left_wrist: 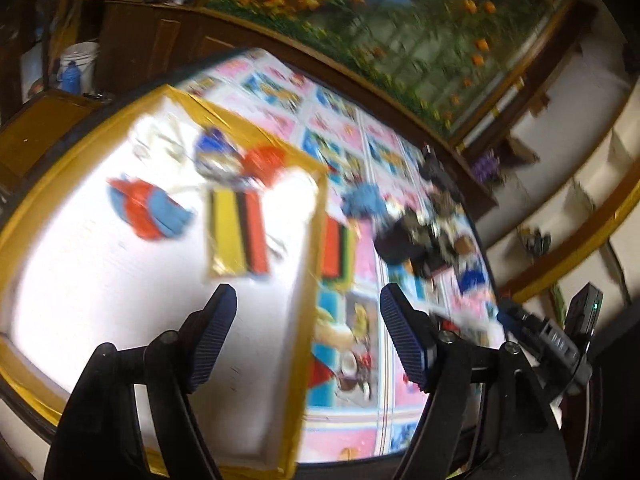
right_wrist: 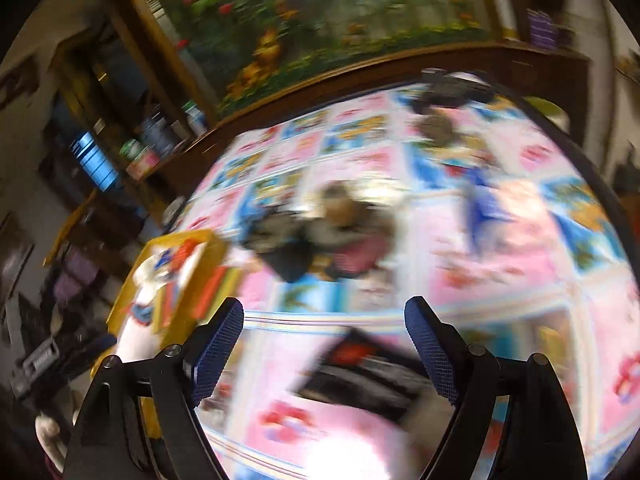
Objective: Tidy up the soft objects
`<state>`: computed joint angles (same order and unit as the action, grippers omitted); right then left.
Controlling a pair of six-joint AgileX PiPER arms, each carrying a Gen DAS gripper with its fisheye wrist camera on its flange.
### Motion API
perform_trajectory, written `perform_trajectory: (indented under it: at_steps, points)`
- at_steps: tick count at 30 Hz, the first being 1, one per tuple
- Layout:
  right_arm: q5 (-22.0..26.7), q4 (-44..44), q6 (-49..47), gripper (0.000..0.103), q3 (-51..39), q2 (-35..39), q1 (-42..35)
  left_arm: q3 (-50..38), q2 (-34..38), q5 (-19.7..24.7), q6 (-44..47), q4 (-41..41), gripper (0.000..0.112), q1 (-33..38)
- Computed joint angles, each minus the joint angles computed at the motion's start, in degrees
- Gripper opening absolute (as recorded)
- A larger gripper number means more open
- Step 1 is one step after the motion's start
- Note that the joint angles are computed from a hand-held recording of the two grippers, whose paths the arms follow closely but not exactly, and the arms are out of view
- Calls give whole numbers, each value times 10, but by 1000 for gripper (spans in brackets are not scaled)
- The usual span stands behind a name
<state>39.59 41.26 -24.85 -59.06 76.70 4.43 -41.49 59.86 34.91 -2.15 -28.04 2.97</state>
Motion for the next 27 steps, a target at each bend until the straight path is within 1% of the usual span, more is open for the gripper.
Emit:
perform_trajectory:
  at_steps: [2,4,6,8,10,12,14,16,18,20,21,25,27]
  points:
    - [34,48,-59,84,42,-20,-101,-2,20,-11,-41,30,74,-56]
    - [63,77,-102,85,69,-29,-177,-6,35,-17,-79,58,74,-93]
    - [95,93,-134,86,85,-36,-235,-14,48,-18,-119,90,74,-124]
    - [111,100,-148,86,92,-36,-259,-18,51,-21,-188,151,74,-152]
    - [128,99,-156,86,95,-36,-276,-21,50,-16,-220,173,74,-163]
    - [131,101,-152,86,86,-25,-271,-21,45,-9,-246,188,74,-169]
    - [122,104,-148,86,77,-13,-250,-20,38,-5,-281,219,74,-184]
    - [122,102,-148,86,73,-8,-235,-18,30,-8,-300,233,74,-194]
    - [101,102,-152,86,71,19,-202,-16,21,-12,-309,239,74,-202]
    - [94,89,-137,86,69,30,-171,-19,22,-15,-325,254,74,-214]
    - [96,99,-139,87,69,37,-157,-19,23,-17,-326,254,74,-218]
    - [141,142,-156,88,48,78,-89,-19,35,-19,-316,236,74,-232]
    - [175,175,-180,88,38,98,-48,-19,37,-19,-307,228,74,-236]
